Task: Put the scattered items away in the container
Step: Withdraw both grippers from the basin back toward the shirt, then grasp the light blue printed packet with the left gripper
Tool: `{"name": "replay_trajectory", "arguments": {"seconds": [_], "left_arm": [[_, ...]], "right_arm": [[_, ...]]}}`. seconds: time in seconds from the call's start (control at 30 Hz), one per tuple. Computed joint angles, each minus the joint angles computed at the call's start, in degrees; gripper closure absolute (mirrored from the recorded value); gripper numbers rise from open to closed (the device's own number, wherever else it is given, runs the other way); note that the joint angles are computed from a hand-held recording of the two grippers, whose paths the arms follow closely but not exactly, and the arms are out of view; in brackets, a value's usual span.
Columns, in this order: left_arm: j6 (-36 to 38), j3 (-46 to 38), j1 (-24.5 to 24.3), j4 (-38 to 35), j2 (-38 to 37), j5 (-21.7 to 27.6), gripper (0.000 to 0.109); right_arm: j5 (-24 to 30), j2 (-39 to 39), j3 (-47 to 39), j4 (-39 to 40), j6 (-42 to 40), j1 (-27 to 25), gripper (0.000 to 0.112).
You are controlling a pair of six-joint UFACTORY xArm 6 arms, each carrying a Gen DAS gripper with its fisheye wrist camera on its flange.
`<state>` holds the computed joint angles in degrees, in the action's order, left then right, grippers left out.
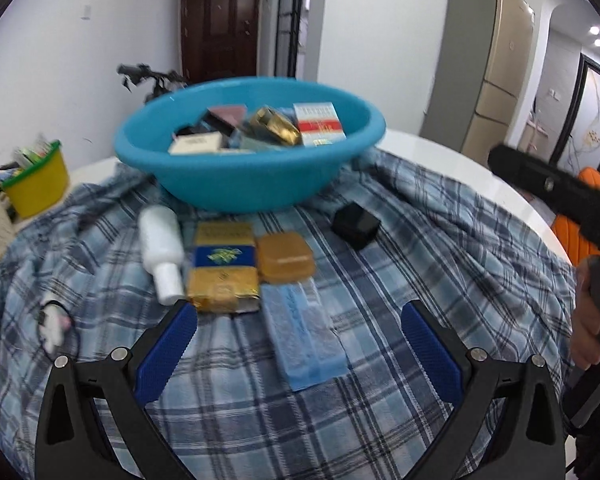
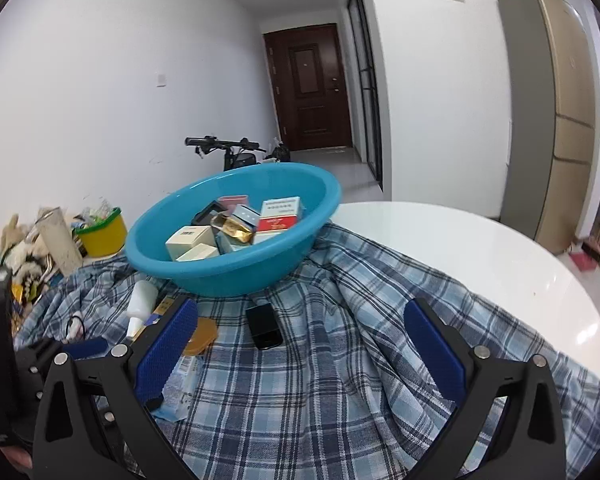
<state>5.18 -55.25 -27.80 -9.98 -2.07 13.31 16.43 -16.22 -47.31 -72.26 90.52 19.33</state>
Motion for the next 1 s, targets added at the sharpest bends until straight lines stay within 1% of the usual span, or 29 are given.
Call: {"name": "replay_trajectory", "arguments": {"seconds": [0.2, 0.27, 0.3, 0.4, 0.43, 0.53, 0.6, 0.8, 0.9, 0.97, 1.0], "left_arm": [[5.1, -3.4, -0.6, -6.9, 3.0, 5.1, 0.006], [5.7, -3.8, -0.7, -7.8, 3.5, 5.8, 0.011], [5.5, -4.1, -0.7, -7.6, 3.8, 6.3, 0.016], [5.7, -4.4, -0.8, -7.7, 4.2, 7.3, 0.021], [5.8, -4.5, -0.8, -7.9, 4.4, 7.5, 0.026], [5.4, -5.6, -0.6, -7.8, 5.3, 8.7, 0.034], [4.8, -6.2, -0.5, -7.3, 6.0, 9.2, 0.034], [2.2, -8.1, 0.2, -5.3, 8.0, 10.7, 0.034], [0.0, -8.4, 0.3, -2.2, 8.7, 10.2, 0.034], [0.8, -9.2, 0.2, -2.4, 9.4, 10.8, 0.045], [1.2, -9.6, 0.1, -2.4, 9.7, 11.3, 0.055]], "right_arm": [[0.2, 0.8, 0.1, -2.5, 3.5, -1.5, 0.01], [0.0, 1.1, 0.0, -2.9, 4.2, -1.9, 0.01], [-0.3, 1.2, 0.0, -3.1, 4.5, -2.1, 0.01], [-1.2, 1.8, -0.1, -4.1, 5.7, -2.6, 0.01], [-1.1, 1.8, -0.1, -4.4, 6.0, -2.6, 0.01], [-0.5, 2.0, -0.2, -7.1, 8.4, -2.6, 0.01], [0.0, 2.0, 0.0, -8.5, 9.9, -2.6, 0.01], [-2.1, 2.4, 0.0, -9.6, 10.9, -3.2, 0.01], [-2.2, 2.3, 0.1, -10.6, 11.6, -3.0, 0.01], [-1.6, 2.2, 0.1, -11.1, 11.7, -2.7, 0.01], [-1.3, 2.2, 0.1, -10.9, 11.4, -2.6, 0.01]]}}
